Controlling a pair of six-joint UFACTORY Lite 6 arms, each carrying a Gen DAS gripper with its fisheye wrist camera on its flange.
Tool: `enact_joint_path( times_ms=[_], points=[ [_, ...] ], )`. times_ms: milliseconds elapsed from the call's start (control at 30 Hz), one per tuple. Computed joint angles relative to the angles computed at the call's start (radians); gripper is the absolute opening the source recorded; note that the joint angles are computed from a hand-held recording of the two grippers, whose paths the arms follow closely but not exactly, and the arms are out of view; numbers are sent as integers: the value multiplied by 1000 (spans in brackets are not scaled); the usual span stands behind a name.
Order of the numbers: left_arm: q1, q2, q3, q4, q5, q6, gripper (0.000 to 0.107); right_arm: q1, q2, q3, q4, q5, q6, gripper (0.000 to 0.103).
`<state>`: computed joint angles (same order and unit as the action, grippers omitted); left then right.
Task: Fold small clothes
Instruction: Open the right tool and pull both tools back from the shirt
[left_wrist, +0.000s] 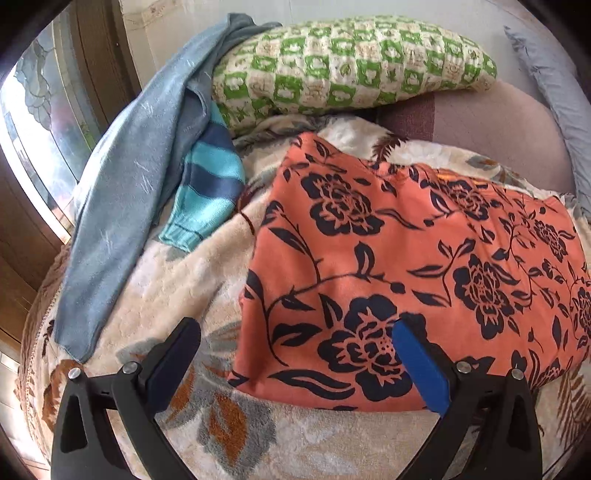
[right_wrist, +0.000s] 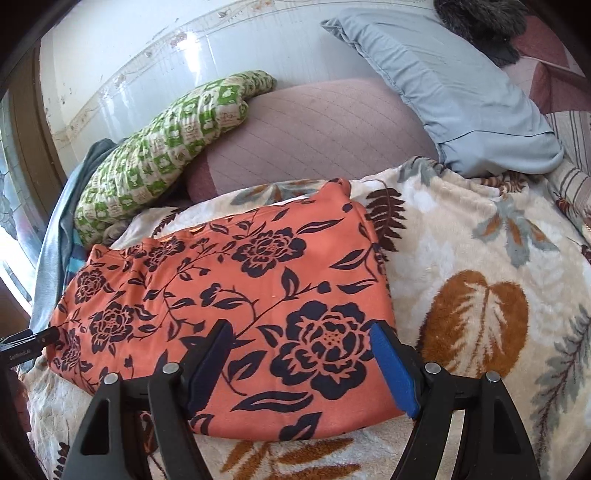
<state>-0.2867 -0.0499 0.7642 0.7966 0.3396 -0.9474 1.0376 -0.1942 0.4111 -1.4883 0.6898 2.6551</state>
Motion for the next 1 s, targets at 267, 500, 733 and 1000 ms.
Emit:
enact_joint_path(
  times_ms=[267, 500, 733, 1000],
  points=[
    [54, 20, 0, -349, 21, 309, 103, -30, 144, 92, 99, -96, -73, 79],
    [46, -187, -102, -290, 42, 239, 103, 120, 75, 109, 146, 65, -52, 79],
    [-9, -326, -191, -226, 96, 176, 103, 156, 192, 221, 155, 24, -53, 79],
    [-45, -348, -280, -234, 124, 108, 103, 154, 304, 247, 174, -71, -9, 80]
  ],
)
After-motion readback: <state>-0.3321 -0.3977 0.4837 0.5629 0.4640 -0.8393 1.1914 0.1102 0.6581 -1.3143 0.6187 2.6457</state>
